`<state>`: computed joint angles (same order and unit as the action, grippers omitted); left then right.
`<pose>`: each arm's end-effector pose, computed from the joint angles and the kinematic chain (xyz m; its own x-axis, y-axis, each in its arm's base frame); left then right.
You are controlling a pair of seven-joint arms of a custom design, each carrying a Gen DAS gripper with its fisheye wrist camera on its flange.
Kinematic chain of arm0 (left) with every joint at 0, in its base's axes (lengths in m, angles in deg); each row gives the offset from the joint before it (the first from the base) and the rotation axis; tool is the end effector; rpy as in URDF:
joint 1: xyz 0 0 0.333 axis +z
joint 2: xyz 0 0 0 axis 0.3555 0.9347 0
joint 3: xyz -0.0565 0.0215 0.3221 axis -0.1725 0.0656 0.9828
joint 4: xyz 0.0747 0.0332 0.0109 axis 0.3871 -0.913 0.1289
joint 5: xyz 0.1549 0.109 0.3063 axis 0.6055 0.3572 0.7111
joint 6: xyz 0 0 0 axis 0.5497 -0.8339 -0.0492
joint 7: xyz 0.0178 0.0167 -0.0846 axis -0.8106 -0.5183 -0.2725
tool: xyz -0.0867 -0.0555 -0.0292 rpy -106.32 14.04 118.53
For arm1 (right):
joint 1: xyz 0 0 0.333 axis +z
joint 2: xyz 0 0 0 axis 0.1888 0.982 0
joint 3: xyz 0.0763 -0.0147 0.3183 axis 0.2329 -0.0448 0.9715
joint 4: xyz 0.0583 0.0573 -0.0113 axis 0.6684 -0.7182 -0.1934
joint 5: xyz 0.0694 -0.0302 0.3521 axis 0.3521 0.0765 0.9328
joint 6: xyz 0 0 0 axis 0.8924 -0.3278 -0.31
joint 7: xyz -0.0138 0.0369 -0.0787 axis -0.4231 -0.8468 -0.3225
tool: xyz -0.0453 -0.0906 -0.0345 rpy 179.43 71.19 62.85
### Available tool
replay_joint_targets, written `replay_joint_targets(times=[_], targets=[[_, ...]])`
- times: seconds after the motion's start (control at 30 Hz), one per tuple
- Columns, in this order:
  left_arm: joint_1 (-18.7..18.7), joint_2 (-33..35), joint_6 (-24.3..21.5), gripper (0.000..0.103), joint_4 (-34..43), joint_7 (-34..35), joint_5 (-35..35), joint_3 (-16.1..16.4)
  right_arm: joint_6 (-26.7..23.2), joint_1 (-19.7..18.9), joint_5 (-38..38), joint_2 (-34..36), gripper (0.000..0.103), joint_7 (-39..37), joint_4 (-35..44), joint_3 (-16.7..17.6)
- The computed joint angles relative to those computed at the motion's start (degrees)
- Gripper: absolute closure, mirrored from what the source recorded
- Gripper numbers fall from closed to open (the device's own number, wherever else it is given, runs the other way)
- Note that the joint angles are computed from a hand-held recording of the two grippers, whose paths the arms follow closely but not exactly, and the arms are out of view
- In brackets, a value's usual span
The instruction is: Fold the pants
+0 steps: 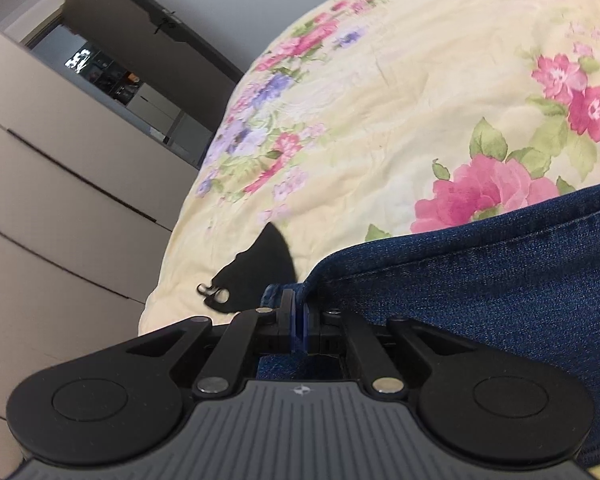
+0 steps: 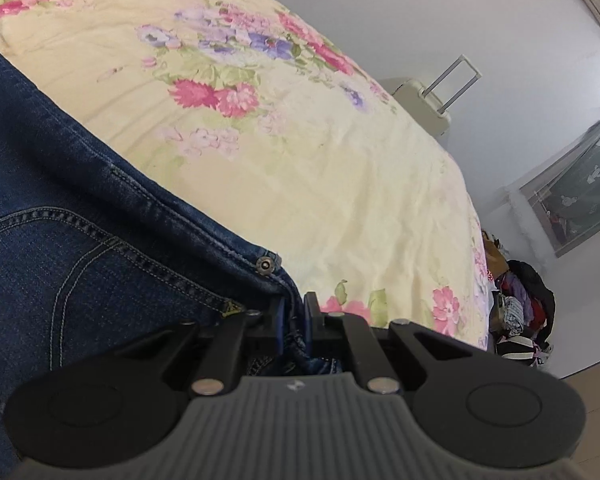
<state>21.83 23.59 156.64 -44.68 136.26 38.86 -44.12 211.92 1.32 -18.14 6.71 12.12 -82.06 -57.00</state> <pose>0.6318 0.0389 0.5318 0.1601 -0.7447 -0.6479 -0.9039 0.1531 -0.3993 0.6686 -0.1413 0.5288 0.4754 -0.7368 0.4807 -0.5946 -0.6718 -0.4417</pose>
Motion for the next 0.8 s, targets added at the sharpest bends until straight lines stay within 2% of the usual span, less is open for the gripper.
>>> replay_joint_targets(times=[0.13, 0.2, 0.23, 0.27, 0.3, 0.33, 0.4, 0.43, 0.47, 0.57, 0.67, 0.8], targets=[[-0.63, 3.54, -0.08, 0.092, 2.10, -0.03, 1.34, 0.59, 0.96, 1.91, -3.24, 4.75, 0.101, 4.24, 2.63, -1.38], [-0.42, 3.56, 1.47, 0.086, 1.39, 0.14, 0.75, 0.76, 1.53, 2.63, -4.72, 6.31, 0.100, 6.71, 3.47, -1.91], [-0.11, 2.77, 3.62, 0.069, 0.09, -0.36, 0.77, 0.86, 2.31, 3.07, -5.70, 6.44, 0.099, 7.79, 2.97, -2.25], [0.37, 1.61, 6.06, 0.038, -1.42, -0.78, 0.43, 0.87, 3.51, 3.72, -6.89, 6.57, 0.097, 9.23, 2.41, -2.79], [0.89, 0.14, 8.69, 0.022, -3.10, -1.51, 0.08, 0.88, 4.57, 4.16, -7.91, 6.09, 0.094, 10.52, 1.36, -3.22], [1.54, -1.62, 11.62, 0.013, -4.98, -2.47, -0.24, 0.94, 5.63, 4.81, -9.12, 5.85, 0.092, 12.28, 0.70, -3.93], [3.10, -4.80, 15.10, 0.014, -7.51, -2.62, -3.44, 0.74, 6.93, 5.69, -10.94, 4.54, 0.072, 16.18, -0.78, -5.17], [4.22, -6.65, 17.07, 0.014, -9.08, -1.68, -6.57, 0.57, 7.83, 6.56, -12.18, 3.73, 0.069, 19.22, -1.70, -6.29], [5.25, -8.53, 18.90, 0.014, -10.74, -0.58, -9.59, 0.45, 8.51, 6.84, -12.62, 2.45, 0.069, 21.82, -2.93, -6.67], [8.21, -14.50, 23.13, 0.022, -16.67, 3.35, -19.14, 0.66, 9.14, 4.67, -8.43, -4.23, 0.069, 25.23, -9.01, -3.74], [10.78, -19.45, 26.46, 0.028, -23.13, 6.98, -27.85, 1.51, 8.11, 2.98, -1.15, -12.16, 0.069, 23.56, -16.98, -0.32], [13.88, -22.58, 31.75, 0.032, -31.02, 10.38, -35.42, 2.58, 5.74, 5.36, 5.75, -22.85, 0.069, 23.96, -28.80, -0.55]])
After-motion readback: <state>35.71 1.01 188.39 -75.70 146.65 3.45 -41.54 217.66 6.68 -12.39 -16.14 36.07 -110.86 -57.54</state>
